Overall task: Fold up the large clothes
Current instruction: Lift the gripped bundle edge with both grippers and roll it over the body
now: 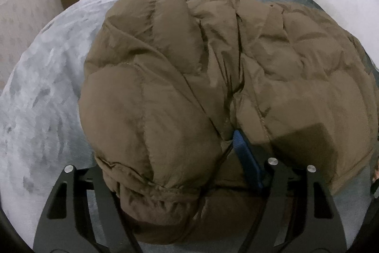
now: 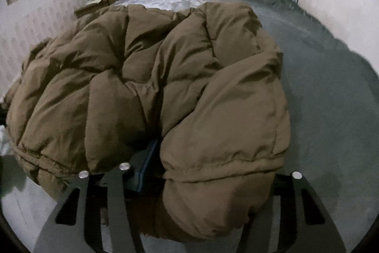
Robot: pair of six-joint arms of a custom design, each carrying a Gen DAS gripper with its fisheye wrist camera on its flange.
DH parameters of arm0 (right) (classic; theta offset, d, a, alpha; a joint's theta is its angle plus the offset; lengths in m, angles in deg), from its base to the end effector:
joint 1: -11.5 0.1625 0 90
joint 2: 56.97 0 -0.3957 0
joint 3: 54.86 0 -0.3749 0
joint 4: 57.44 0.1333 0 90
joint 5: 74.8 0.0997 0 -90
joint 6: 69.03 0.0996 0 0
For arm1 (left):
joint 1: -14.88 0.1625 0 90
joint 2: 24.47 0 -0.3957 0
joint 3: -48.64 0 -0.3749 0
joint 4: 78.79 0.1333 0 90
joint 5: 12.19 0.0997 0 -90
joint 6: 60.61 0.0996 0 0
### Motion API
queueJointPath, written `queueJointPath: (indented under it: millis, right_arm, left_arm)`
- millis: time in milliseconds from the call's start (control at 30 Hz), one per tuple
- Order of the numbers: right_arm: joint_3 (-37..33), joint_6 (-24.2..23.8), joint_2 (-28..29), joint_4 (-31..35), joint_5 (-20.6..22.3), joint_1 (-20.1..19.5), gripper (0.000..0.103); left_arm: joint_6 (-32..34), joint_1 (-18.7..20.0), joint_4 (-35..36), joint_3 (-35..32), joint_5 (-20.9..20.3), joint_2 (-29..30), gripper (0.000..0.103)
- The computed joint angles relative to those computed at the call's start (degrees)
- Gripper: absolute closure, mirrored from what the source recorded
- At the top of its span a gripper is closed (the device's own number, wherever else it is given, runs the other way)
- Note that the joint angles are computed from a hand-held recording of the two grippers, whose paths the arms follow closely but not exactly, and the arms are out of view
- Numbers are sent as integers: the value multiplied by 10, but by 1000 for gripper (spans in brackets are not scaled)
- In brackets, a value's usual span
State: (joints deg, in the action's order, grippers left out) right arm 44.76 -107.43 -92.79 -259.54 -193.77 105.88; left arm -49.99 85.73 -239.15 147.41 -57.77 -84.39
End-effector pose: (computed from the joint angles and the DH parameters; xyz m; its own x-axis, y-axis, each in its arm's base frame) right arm 0.1320 -0.6095 0.0742 -0.6737 -0.1818 0.7163 -0.5988 0.7023 -0.3850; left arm -0.0091 -0.6452 0.2612 -0.7296 0.0391 -0.6828 0.4213 0.8121 -0.4037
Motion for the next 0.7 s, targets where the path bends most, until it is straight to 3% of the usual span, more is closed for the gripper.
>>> queueJointPath:
  millis: [233,467,700]
  right_arm:
    - [14,-2,25,-48,-39,34,56]
    - [49,-20,21,-91,-42,31,59]
    - [64,-48,35,-155,-61,43,66]
  left_arm:
    - [0,-10,-12,5,18,4,34]
    - [1,-16,-19,4,33,9,39]
    - [-1,-44,-63,29,93,23,51]
